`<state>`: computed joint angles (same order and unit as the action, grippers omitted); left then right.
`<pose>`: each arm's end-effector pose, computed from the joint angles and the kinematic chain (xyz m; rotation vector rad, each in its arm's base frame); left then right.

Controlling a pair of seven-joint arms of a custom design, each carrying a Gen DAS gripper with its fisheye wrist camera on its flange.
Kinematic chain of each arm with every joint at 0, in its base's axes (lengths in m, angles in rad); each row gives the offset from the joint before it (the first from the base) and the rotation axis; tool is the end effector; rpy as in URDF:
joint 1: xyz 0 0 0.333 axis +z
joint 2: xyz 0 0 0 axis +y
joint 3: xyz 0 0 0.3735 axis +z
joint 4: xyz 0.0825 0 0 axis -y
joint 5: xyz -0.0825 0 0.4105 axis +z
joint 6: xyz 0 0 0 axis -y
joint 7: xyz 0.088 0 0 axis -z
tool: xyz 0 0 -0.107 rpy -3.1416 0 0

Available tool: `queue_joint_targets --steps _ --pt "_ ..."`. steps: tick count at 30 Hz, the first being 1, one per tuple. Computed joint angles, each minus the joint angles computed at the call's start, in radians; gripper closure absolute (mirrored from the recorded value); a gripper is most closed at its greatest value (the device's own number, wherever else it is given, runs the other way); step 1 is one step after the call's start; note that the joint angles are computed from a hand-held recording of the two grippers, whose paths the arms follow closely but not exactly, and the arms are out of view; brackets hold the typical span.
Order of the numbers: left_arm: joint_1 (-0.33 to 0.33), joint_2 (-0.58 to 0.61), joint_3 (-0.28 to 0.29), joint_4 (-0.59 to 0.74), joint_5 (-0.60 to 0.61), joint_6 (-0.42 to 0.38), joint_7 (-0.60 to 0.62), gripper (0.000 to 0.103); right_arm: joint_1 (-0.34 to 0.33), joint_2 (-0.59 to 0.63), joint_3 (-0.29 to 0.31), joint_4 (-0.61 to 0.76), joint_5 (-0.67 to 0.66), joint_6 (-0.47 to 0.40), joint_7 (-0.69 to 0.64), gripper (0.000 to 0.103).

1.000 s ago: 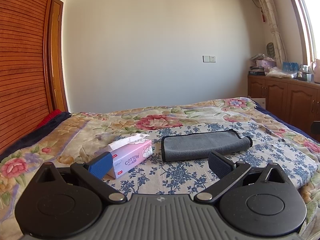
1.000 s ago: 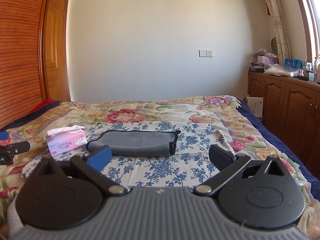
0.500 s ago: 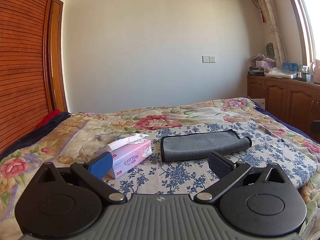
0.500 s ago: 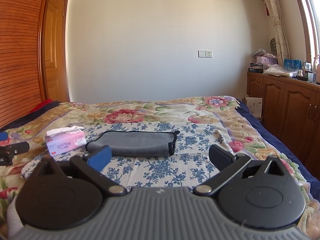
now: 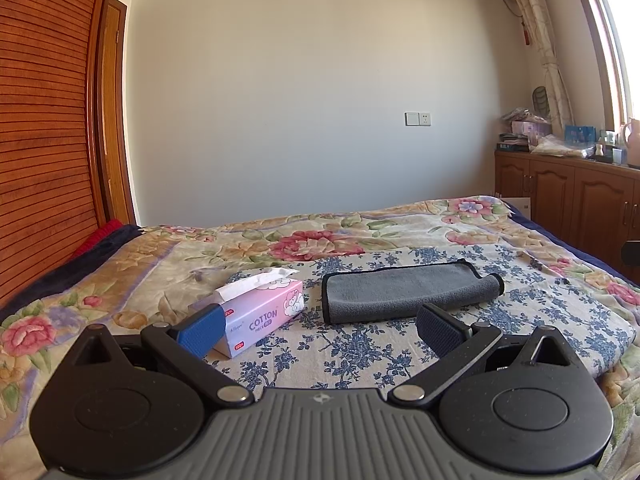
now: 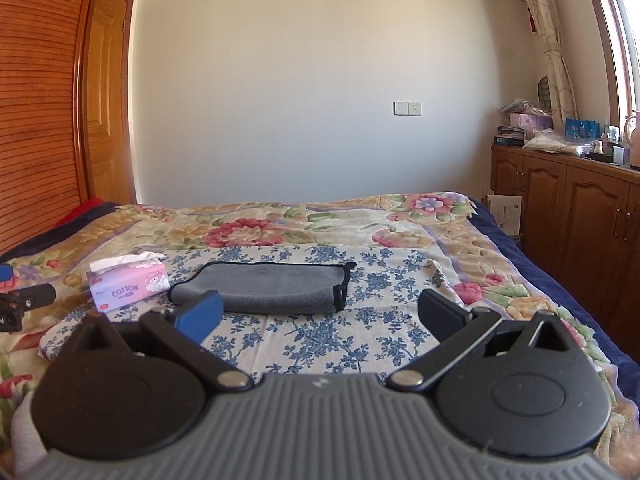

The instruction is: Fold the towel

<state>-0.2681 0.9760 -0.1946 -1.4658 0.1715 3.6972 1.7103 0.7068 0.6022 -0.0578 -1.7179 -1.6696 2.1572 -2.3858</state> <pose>0.7420 -0.3295 0.2739 -0.9726 1.8706 -1.3203 0.6074 0.4179 0.2894 -1.1082 1.7735 -1.2786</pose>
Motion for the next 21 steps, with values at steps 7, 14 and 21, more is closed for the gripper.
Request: queue_joint_targets --steps 7,14,21 --pt "0.001 0.002 -0.001 0.003 0.004 -0.001 -0.003 0.000 0.004 0.005 -0.002 0.006 0.010 -0.006 -0.011 0.000" --pt "-0.003 -0.001 0.003 -0.002 -0.001 0.002 0.000 0.000 0.004 0.003 -0.002 0.003 0.010 -0.008 -0.001 0.000" --pt "-0.003 0.000 0.003 -0.001 -0.001 0.002 0.002 0.000 0.005 0.004 -0.003 0.004 0.011 -0.008 -0.004 0.000"
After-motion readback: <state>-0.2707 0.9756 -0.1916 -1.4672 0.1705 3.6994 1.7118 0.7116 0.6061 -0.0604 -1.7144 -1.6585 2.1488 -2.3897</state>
